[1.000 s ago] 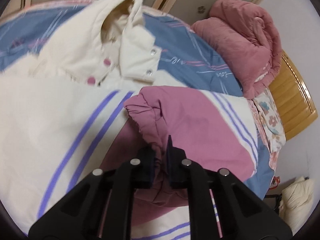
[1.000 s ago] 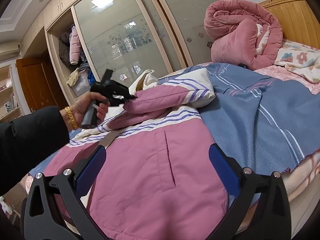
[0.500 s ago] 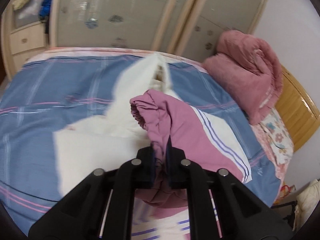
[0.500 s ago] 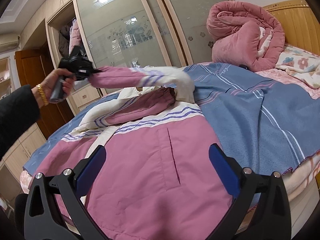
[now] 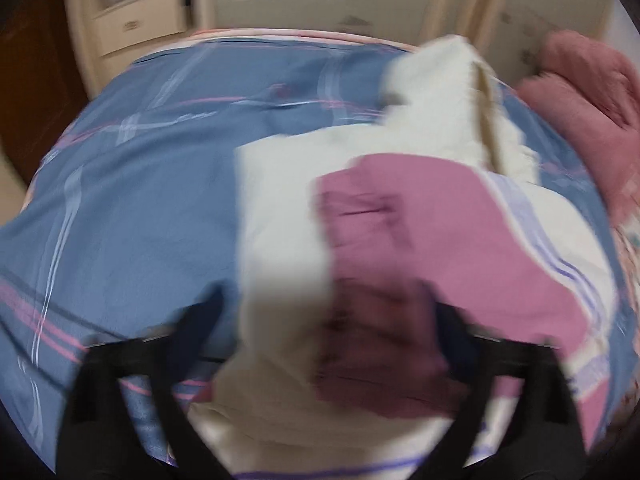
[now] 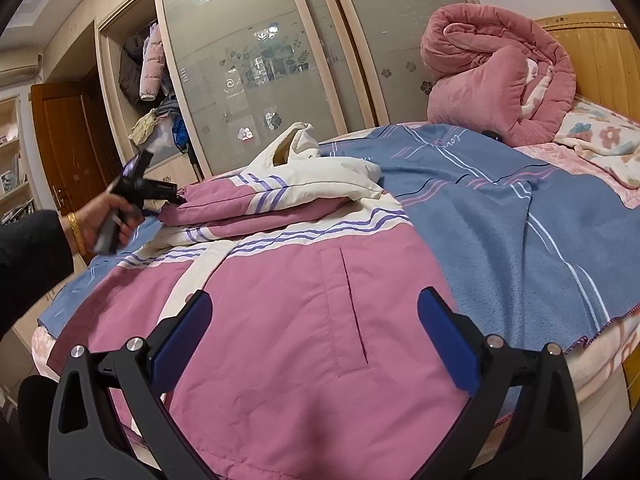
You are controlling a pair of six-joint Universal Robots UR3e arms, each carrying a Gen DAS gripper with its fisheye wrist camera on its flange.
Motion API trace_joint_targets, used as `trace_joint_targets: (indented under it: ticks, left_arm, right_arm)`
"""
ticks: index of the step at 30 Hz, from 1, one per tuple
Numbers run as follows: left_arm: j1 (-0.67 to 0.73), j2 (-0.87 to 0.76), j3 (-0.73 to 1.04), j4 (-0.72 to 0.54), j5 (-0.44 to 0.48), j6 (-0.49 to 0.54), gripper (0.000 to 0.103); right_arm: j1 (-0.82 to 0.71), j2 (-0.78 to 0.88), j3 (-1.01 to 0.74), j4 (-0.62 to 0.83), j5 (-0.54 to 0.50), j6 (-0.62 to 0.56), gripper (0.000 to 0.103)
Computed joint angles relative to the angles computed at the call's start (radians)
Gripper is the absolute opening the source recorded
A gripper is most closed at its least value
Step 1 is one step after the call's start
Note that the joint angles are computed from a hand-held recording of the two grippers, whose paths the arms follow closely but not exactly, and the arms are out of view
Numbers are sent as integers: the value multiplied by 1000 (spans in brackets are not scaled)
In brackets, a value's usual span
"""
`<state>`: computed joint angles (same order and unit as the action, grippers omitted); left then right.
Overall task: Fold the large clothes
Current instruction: 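Lay the cuff flat on the chest and open the left tool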
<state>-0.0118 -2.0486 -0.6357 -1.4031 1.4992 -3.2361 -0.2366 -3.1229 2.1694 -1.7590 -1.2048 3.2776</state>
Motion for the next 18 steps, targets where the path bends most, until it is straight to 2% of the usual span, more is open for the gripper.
trace_joint_targets:
  ticks: [1,4,8,12,14,16,18]
  left_arm:
    - [19,39,-88,50,-29,-11,101]
    - [58,105,-194,106,-89,-23,101]
    - [80,308,-402,222,-63,5,101]
    - [0,679,-751,420,129,81,101]
    - [-112,870,-909,483,257,125,101]
    - [-239,1023,-1029,482,373,90,101]
    - [-411,1116,-1106,442,516,-10,101]
  right_arm:
    - [-2,1,0,0,0,-4,102]
    - [-19,-3,-4,9,12,-13,102]
    - [-23,-9,-4,9,17,-7,102]
    - [-43,-26,-20,33,39,-29,102]
    - [-59,-42,-35,56,51,-42,102]
    - [-76,-65,-54,79,63,-58,102]
    - [-92,-83,-73,100,78,-80,102]
